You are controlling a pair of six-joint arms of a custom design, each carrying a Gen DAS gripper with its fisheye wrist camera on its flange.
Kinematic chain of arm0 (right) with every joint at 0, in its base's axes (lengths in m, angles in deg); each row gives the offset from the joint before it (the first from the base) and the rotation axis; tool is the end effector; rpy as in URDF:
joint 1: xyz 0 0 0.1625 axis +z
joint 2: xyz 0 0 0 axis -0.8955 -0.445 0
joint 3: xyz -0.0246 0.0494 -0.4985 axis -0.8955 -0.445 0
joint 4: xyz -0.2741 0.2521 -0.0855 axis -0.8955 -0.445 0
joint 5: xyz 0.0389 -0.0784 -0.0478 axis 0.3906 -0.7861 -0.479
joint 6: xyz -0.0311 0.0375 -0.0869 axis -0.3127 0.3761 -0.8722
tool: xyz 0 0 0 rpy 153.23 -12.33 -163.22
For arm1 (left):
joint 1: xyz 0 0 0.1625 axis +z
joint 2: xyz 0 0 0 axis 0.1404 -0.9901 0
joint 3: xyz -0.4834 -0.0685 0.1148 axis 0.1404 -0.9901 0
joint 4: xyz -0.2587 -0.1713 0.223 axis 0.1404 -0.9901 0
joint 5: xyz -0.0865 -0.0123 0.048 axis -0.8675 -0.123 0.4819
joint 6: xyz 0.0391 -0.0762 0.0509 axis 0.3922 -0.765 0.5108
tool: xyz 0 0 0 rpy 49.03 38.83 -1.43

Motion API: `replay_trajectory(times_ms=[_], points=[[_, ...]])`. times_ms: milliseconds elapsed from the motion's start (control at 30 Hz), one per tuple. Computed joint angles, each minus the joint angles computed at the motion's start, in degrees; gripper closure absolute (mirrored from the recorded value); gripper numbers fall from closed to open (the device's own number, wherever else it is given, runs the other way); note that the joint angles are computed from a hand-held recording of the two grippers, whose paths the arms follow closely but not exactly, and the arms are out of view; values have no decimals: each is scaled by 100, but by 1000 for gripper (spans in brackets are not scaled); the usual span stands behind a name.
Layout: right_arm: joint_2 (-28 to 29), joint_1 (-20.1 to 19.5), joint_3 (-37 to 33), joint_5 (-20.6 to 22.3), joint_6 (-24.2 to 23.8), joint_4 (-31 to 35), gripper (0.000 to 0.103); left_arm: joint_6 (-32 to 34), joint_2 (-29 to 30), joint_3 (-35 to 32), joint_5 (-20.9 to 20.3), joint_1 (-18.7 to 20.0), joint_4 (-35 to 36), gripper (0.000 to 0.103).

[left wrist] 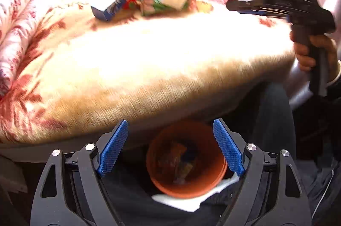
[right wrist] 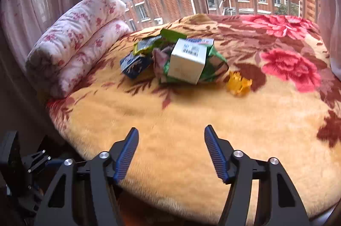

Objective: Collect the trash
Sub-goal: 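Grasp the white QR-code box with the right tool while the left tool grasps the cupcake-print box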

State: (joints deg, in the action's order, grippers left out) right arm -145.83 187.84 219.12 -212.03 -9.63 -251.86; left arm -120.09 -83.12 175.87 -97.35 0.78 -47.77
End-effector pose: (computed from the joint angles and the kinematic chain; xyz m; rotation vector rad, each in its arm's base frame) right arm 0.2711 -0.2712 0.2245 0.4405 -2.4974 0.8698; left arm -0.1946 -0.2130 0.2584 0.9543 2.4585 -0.4111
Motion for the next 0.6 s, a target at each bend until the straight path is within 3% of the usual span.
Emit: replay_trajectory(times_ms=[33,200,433,600], points=[[130,-27,-133,-90,-142,-171,26,3,54,-89,93,45,-21,23],[588,-334,-759,-164,-586,-531,20,23,355,-166,611,102,-379,23],[988,-915,-1135,60,-365,-694,18,588,601,-168,837,577,-1137,23],[1184,-1097,-1407,156,-308,-705,18,663,599,-190,918,818,-1241,23]])
